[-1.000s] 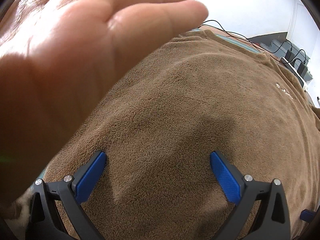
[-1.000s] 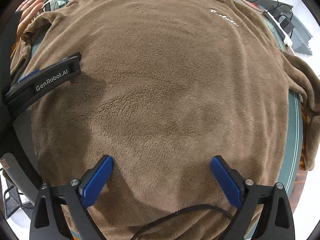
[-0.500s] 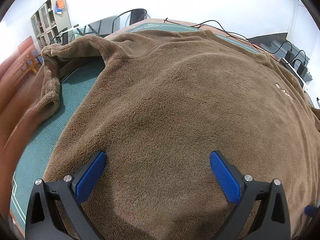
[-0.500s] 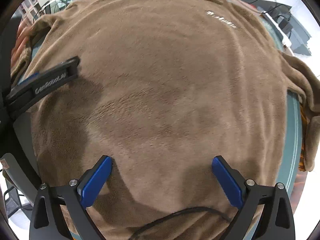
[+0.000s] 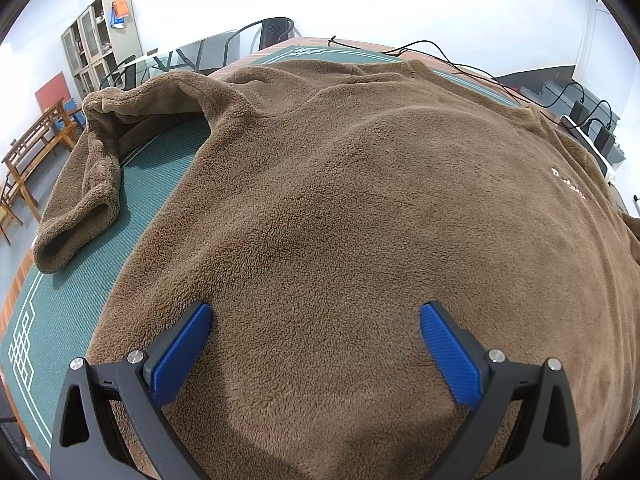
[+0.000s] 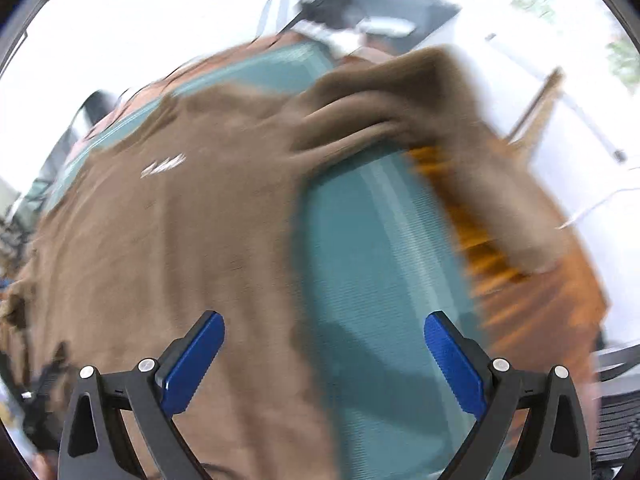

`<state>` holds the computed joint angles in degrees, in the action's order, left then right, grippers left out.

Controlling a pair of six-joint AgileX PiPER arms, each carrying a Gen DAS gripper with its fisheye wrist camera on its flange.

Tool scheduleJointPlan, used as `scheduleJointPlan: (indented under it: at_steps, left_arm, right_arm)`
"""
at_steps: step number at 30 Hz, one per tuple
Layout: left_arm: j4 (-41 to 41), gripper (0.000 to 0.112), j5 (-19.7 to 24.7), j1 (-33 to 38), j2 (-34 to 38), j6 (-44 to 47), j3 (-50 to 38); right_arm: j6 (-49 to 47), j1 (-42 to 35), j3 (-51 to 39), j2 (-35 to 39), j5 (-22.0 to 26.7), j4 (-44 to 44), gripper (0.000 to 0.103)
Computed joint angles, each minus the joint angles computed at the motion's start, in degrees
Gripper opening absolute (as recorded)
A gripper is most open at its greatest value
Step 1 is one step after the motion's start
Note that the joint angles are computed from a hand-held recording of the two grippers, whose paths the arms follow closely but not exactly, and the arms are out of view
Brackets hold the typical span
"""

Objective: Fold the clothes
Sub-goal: 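Grasp a sleeve cuff with the right gripper and lift it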

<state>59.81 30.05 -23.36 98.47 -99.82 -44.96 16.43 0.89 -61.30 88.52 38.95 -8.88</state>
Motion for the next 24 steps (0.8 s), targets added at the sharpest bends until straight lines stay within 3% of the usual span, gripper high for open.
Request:
scheduleJointPlan:
  at_steps: [4, 7, 9, 12, 15, 17, 18, 19, 21, 24]
  left_arm:
    - [-0.19, 0.103, 0.9, -0.41, 0.25, -0.5, -0.27]
    - [0.0, 0.103, 1.25, -0.75, 0.14, -1.08, -0.12]
    - [-0.06, 0.103, 1.44, -0.9, 0.1, -1.06, -0.08]
    - [-0.42, 0.103, 1.59, -1.07, -0.18, -0.8, 0.05]
    - [-0.35, 0.103, 1.48, -1.12, -0.17, -1.06, 0.06]
    - [-0.47, 0.103, 1.48, -1.11, -0.13, -0.92, -0.05]
    - [-0.53, 0.103, 1.52, -1.14, -0.13, -0.89, -0.08]
    - [-0.58, 0.103, 1.56, -1.17, -0.13, -0.86, -0.11]
    - [-0.61, 0.103, 1.55, -1.14, -0.07, -0.82, -0.19]
    - [-0.53, 0.103, 1.39, -0.93, 0.08, -0.75, -0.33]
  right_arm:
    - [7.8, -5.79, 6.21, -2.2, -8.67, -15.85, 0.102]
    - [9.39, -10.06, 5.79, 1.03, -13.92, -20.94, 0.102]
    - [6.67, -12.01, 3.1, 5.49, -17.22, -21.2, 0.102]
    - [-0.32, -14.23, -4.09, 12.85, -15.25, -16.56, 0.101]
    - [-8.85, -17.81, -6.76, 15.73, -15.54, -5.51, 0.096]
    - [-12.58, -19.22, -7.66, 16.04, -15.25, -1.63, 0.065]
    - [-14.05, -19.79, -8.02, 16.02, -15.03, -0.29, 0.058]
    - [-16.14, -20.48, -8.43, 16.01, -14.76, 1.66, 0.039]
    - [-23.67, -22.73, -10.54, 15.7, -11.93, 10.49, 0.018]
    - [-28.53, -24.71, -11.25, 13.03, -11.61, 17.94, 0.018]
